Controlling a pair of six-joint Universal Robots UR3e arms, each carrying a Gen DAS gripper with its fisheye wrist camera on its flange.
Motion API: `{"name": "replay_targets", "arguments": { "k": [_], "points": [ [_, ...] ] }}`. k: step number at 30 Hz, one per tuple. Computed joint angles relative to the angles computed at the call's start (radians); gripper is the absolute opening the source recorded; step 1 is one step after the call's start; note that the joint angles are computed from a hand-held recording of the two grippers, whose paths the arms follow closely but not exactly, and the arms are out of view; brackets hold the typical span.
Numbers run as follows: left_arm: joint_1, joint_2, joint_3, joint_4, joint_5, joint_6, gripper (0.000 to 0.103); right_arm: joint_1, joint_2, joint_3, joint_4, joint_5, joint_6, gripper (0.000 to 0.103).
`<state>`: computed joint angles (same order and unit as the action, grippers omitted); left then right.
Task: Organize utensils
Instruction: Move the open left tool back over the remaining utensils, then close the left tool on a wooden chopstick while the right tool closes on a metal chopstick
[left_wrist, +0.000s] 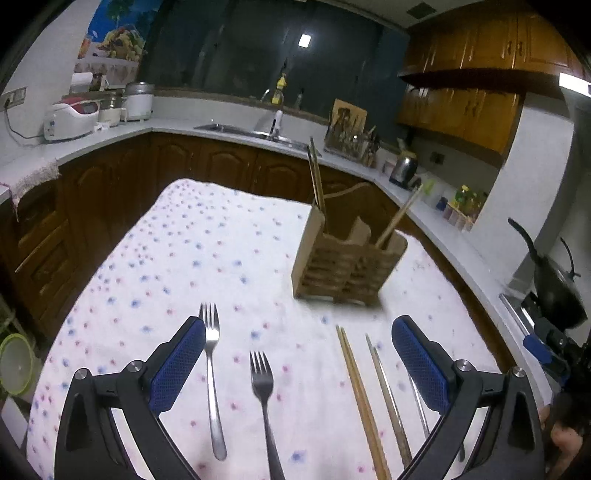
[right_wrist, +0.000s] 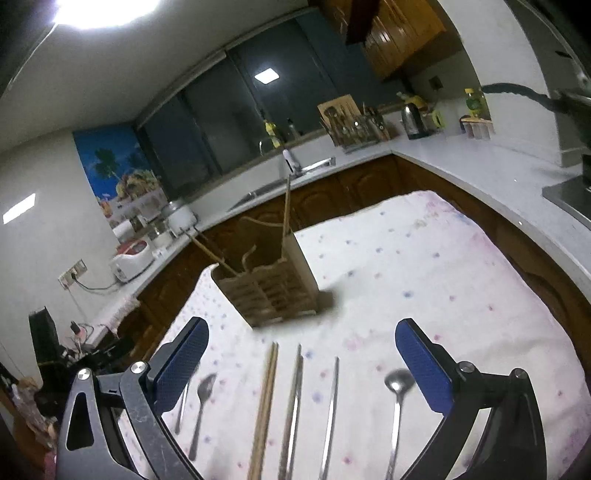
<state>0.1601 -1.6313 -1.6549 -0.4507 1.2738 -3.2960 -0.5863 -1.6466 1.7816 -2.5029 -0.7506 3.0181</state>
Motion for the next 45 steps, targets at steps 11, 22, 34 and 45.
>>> {"name": "replay_targets", "arguments": {
  "k": [11,22,34,45],
  "points": [
    [-0.053,-0.031,0.099,-0.13,0.066,0.013,0.101,0.017,-0.018,0.032,0.035,-0.022,-0.04,0.102],
    [-0.197,-0.288,0.465,-0.404,0.217,0.061,0.1,0.052,0.056,-0.003,0.008,-0.061,-0.005,0.102],
    [-0.351,-0.797,1.222,-0.824,0.406,0.059,0.095,0.033,0.133,-0.037,-0.006,-0.071,0.036,0.102],
    [-0.35,-0.893,1.335,-0.884,0.411,0.106,0.088,0.098,0.222,-0.098,-0.01,-0.096,0.052,0.102]
  ]
}}
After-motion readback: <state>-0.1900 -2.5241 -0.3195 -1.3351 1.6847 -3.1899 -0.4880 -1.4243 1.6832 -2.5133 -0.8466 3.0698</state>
